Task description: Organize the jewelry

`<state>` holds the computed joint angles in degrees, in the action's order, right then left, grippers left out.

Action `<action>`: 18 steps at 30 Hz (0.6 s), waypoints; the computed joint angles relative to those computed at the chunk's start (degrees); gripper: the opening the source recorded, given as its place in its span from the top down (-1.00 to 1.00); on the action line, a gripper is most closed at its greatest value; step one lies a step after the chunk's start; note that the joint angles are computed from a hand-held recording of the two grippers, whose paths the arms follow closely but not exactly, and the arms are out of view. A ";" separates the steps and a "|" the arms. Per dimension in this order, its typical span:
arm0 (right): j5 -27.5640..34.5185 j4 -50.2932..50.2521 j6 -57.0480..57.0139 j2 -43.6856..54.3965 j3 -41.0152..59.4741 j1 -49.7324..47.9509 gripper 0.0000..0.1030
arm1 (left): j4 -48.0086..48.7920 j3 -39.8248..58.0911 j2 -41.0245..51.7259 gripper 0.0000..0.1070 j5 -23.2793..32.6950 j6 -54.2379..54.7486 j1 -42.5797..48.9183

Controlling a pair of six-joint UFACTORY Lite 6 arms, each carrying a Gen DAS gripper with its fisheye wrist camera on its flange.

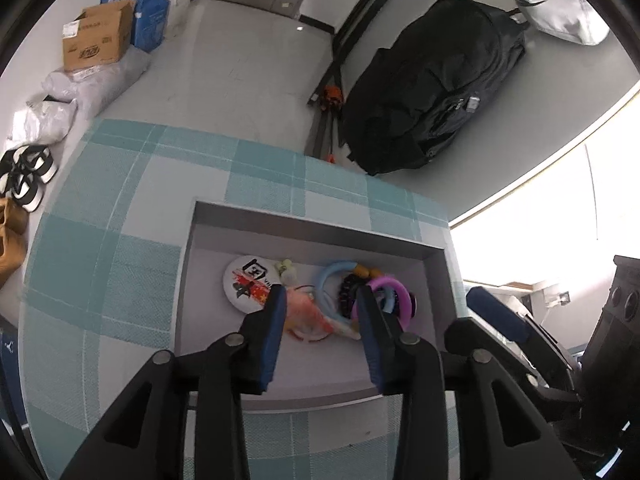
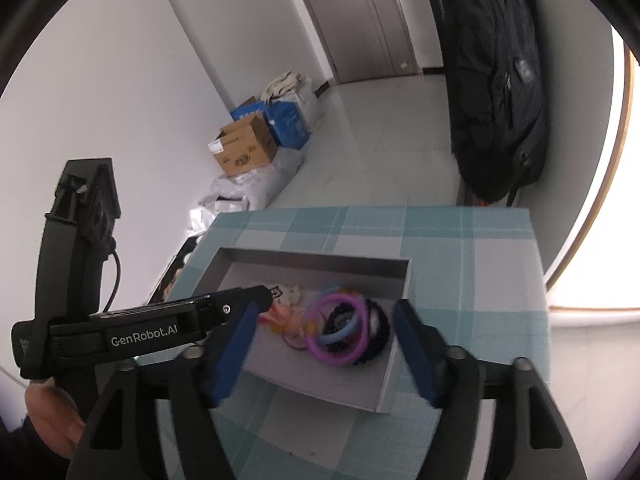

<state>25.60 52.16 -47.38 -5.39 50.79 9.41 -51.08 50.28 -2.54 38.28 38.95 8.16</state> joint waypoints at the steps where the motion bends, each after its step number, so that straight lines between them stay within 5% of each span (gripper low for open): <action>1: -0.38 0.11 -0.10 -0.55 -0.33 -0.11 -0.43 | 0.98 -0.34 -0.84 0.04 -0.76 -0.76 -0.47; 3: -1.22 -0.56 0.80 -1.63 -0.87 -0.55 -0.48 | 1.73 -1.66 -3.32 -0.19 -2.43 -0.89 -1.21; 18: -1.51 -0.99 1.14 -3.52 -1.19 -1.53 -0.69 | 15.98 -5.61 -10.89 -0.20 -10.63 -13.01 -6.75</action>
<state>24.09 51.17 -46.24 -8.92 49.60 7.88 -35.11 44.66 -13.43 27.65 25.94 1.41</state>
